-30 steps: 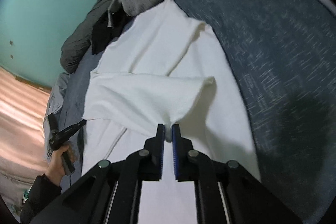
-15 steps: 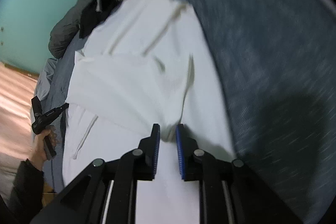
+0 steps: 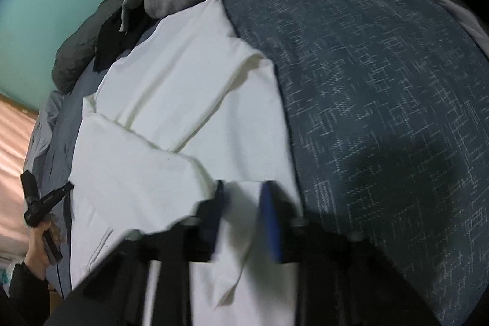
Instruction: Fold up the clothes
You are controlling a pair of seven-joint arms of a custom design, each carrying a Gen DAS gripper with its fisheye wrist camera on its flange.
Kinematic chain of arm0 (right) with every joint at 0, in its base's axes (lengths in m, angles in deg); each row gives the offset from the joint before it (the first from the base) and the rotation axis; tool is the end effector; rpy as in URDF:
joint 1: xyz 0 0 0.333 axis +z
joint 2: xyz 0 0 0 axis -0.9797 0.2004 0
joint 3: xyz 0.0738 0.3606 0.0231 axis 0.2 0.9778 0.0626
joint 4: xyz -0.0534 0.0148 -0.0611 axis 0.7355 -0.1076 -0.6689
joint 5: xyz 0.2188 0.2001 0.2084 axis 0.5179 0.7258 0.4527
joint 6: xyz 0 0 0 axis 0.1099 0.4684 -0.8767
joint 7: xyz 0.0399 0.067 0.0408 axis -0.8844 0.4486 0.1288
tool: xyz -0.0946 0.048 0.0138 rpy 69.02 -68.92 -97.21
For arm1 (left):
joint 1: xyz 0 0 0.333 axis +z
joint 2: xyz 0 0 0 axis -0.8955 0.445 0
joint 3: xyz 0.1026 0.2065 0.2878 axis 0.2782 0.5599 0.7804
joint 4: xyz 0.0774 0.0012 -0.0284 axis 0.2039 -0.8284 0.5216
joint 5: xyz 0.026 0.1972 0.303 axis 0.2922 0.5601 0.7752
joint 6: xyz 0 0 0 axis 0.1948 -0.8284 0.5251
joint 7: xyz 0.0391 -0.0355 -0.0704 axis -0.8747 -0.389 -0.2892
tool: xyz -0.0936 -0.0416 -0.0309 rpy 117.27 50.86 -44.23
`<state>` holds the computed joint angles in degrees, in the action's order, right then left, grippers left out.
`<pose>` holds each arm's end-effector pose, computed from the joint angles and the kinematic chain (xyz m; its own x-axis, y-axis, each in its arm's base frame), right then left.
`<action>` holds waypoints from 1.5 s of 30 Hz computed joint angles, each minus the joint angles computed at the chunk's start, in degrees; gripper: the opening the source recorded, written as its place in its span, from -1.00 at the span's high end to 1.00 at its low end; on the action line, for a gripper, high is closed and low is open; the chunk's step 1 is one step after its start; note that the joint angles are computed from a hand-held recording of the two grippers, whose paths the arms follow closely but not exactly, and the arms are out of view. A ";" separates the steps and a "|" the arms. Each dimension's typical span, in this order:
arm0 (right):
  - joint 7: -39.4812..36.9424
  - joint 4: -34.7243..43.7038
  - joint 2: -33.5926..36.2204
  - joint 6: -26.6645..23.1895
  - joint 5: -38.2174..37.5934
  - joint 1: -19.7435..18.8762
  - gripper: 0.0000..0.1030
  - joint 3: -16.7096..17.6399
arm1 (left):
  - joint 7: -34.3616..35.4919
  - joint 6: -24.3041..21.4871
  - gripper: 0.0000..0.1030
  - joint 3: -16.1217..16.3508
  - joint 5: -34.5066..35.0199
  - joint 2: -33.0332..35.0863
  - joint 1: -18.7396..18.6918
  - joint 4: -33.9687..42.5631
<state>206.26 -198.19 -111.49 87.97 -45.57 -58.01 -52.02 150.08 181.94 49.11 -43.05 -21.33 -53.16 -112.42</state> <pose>0.3358 0.0513 0.4382 -0.3860 -0.8229 -0.4170 -0.7624 0.5390 -0.3580 0.6093 0.0306 0.3991 -0.5187 -0.7940 0.3170 -0.8170 0.3510 -0.4575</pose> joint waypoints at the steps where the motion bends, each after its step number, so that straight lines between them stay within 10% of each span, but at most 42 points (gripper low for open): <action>1: 0.29 -0.16 0.32 0.51 -0.25 -0.62 0.81 0.55 | 0.18 0.05 0.94 -0.02 -0.05 -0.04 0.05 -0.07; 21: 21.58 -3.08 -5.48 -0.76 -16.00 -20.05 0.78 17.76 | -5.70 -1.50 0.74 1.65 2.26 -3.49 0.17 2.98; 23: 25.28 -3.85 -6.94 0.59 -18.83 -24.54 0.78 21.20 | -5.88 -0.77 0.42 1.13 3.14 -3.11 -0.64 4.23; 30: 29.49 -5.16 -5.10 12.49 -23.82 -32.35 0.69 27.56 | -11.82 -0.48 0.36 -1.69 6.08 3.00 -5.42 12.93; 45: 19.52 -4.39 2.92 23.46 -17.60 -20.11 0.68 16.56 | -25.46 3.43 0.22 -4.35 18.06 17.18 -11.20 29.44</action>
